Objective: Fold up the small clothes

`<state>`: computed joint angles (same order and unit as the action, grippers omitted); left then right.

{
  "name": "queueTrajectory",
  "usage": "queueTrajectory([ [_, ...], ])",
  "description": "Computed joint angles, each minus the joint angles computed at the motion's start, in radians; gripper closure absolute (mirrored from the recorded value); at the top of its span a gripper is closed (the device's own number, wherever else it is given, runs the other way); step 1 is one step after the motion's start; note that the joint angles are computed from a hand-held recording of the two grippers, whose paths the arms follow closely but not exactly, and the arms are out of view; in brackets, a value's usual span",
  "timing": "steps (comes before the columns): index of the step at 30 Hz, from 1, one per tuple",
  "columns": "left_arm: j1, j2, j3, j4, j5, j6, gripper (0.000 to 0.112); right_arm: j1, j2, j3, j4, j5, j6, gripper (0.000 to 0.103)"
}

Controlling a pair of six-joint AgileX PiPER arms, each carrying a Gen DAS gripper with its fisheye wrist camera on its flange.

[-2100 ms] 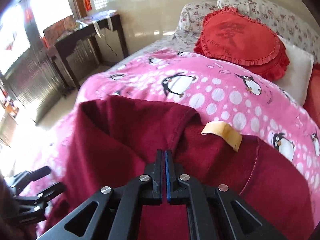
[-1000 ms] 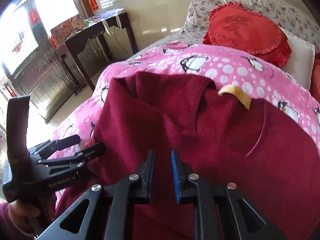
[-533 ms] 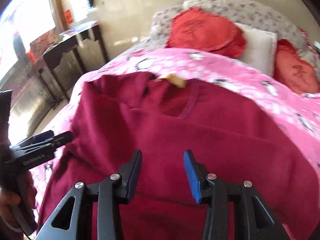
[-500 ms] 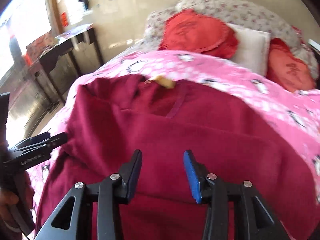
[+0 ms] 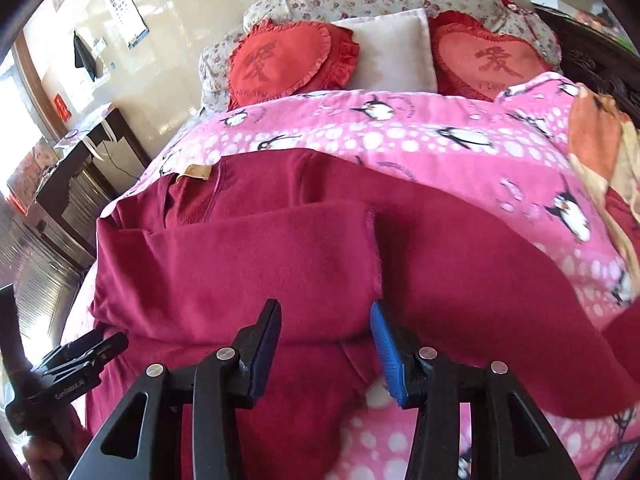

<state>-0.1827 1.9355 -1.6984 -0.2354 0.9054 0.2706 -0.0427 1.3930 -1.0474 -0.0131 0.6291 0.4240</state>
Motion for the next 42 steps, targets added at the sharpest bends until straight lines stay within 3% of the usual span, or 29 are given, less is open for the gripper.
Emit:
queueTrajectory([
  [3, -0.02, -0.006, 0.022, 0.007, -0.003, 0.008, 0.035, -0.086, -0.14, 0.14, 0.076, -0.004, -0.045, 0.058],
  [7, -0.035, -0.004, 0.039, 0.023, 0.003, -0.01, 0.035, -0.306, -0.264, 0.249, 0.248, 0.045, -0.198, 0.055],
  [12, -0.033, 0.0, 0.039, 0.022, 0.012, -0.019, 0.035, -0.677, -0.348, 0.338, 0.504, 0.135, -0.477, 0.047],
  [18, -0.04, 0.001, 0.051, 0.034, 0.0, -0.029, 0.035, -1.0, -0.338, 0.391, 0.703, 0.212, -0.676, 0.041],
  [23, -0.05, 0.006, 0.055, 0.044, -0.009, -0.045, 0.035, -1.138, -0.218, 0.387, 0.854, 0.228, -0.811, 0.041],
  [24, -0.052, 0.006, 0.055, 0.046, -0.009, -0.048, 0.035, -1.155, -0.202, 0.391, 0.894, 0.22, -0.849, 0.041],
  [26, -0.051, 0.008, 0.054, 0.044, -0.006, -0.045, 0.035, -1.152, -0.174, 0.389, 0.921, 0.163, -0.873, 0.052],
  [27, -0.05, 0.012, 0.045, 0.042, 0.001, -0.043, 0.035, -1.148, -0.156, 0.38, 0.924, 0.149, -0.88, 0.069],
  [28, -0.048, 0.018, 0.035, 0.039, 0.009, -0.039, 0.035, -1.143, -0.146, 0.37, 0.925, 0.141, -0.884, 0.08],
  [30, -0.039, 0.025, 0.018, 0.031, 0.022, -0.029, 0.035, -1.139, -0.161, 0.346, 0.923, 0.139, -0.886, 0.089],
  [36, 0.005, 0.009, -0.004, -0.041, 0.034, 0.005, 0.035, -1.15, -0.262, 0.16, 0.921, 0.226, -0.848, 0.093],
  [42, 0.045, -0.024, 0.0, -0.1, 0.033, 0.044, 0.035, -0.852, -0.289, -0.103, 0.724, 0.184, -0.649, 0.093],
])
